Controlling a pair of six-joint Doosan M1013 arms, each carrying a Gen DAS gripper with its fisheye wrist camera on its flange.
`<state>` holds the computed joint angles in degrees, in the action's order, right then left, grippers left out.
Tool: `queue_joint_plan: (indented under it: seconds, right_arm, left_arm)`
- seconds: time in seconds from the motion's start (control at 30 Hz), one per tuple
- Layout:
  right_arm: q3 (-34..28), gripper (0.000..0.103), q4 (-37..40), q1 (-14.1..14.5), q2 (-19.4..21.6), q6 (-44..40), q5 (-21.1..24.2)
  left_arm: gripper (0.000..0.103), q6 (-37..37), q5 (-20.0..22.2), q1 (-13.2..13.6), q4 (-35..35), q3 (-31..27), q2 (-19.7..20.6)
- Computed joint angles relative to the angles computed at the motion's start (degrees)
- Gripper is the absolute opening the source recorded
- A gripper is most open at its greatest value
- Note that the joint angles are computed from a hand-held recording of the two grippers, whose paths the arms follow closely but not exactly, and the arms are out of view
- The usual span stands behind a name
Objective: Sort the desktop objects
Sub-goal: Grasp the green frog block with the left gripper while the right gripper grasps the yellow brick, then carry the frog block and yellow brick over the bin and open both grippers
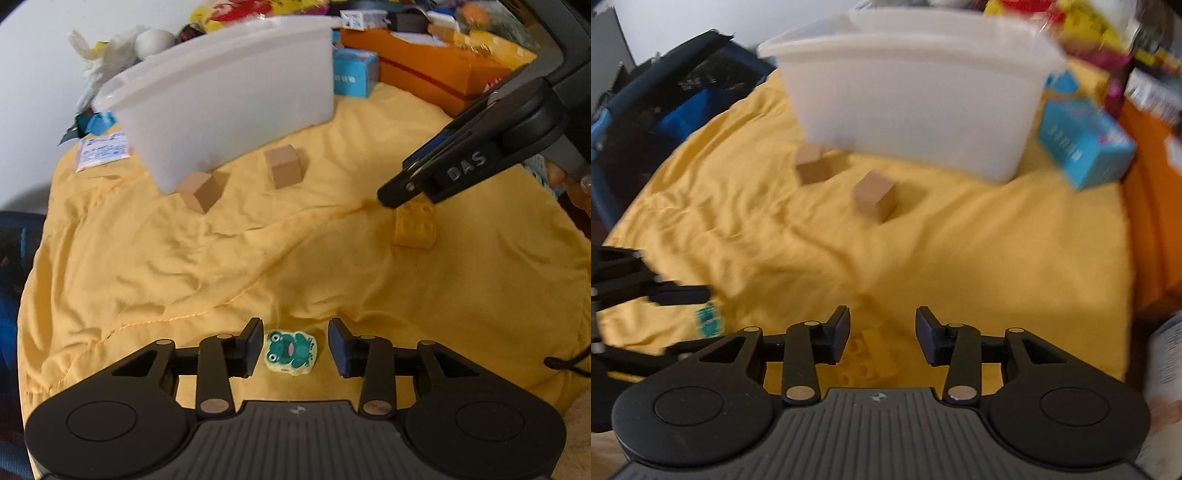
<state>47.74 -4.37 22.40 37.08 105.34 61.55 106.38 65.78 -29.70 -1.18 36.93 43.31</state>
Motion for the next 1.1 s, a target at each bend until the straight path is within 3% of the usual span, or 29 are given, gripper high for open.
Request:
queue_joint_plan:
  seconds: [0.07, 0.23, 0.43, 0.53, 0.57, 0.63, 0.77, 0.93, 1.03, 1.1]
  right_arm:
    - [1.56, 0.045, 1.41, -0.12, -1.19, -2.80, -1.85]
    - [3.38, 0.052, -0.25, 1.29, -2.24, -8.58, -1.42]
    - [4.22, 0.053, -4.95, 2.42, -1.36, -6.08, -1.69]
    - [4.36, 0.046, -4.39, 2.18, -1.00, -5.21, -1.22]
    - [4.71, 0.038, -4.35, 2.16, -1.15, -4.65, -1.31]
    - [5.51, 0.038, -3.01, 1.97, -1.64, -4.58, -1.97]
    - [5.53, 0.038, -2.72, 2.04, -2.15, -5.50, -2.48]
    - [3.27, 0.038, -5.34, 1.67, -2.47, -4.77, -5.32]
    - [1.82, 0.038, -10.46, 1.64, -2.52, -2.20, -8.99]
    - [-0.56, 0.038, -13.08, 1.35, -1.74, -1.39, -10.12]
  left_arm:
    - [0.046, -1.78, -1.46, 0.46, -1.06, 2.03, -1.26]
    - [0.046, -7.63, -3.65, 1.57, -2.99, 4.87, -2.43]
    - [0.049, -8.39, -4.33, 1.79, -4.12, 5.37, -2.04]
    - [0.048, -9.62, -3.29, 1.85, -4.20, 4.60, -1.38]
    - [0.045, -9.70, -3.62, 1.91, -4.53, 4.83, -1.47]
    - [0.036, -8.96, -4.35, 2.16, -5.62, 5.37, -1.79]
    - [0.035, -7.96, -3.81, 2.78, -8.38, 4.41, -1.68]
    - [0.034, -7.21, -6.91, 3.06, -8.08, -0.12, -0.96]
    - [0.034, -8.14, -7.84, 3.85, -10.47, -7.18, 1.63]
    - [0.034, -8.18, -6.89, 4.29, -11.59, -14.87, 4.99]
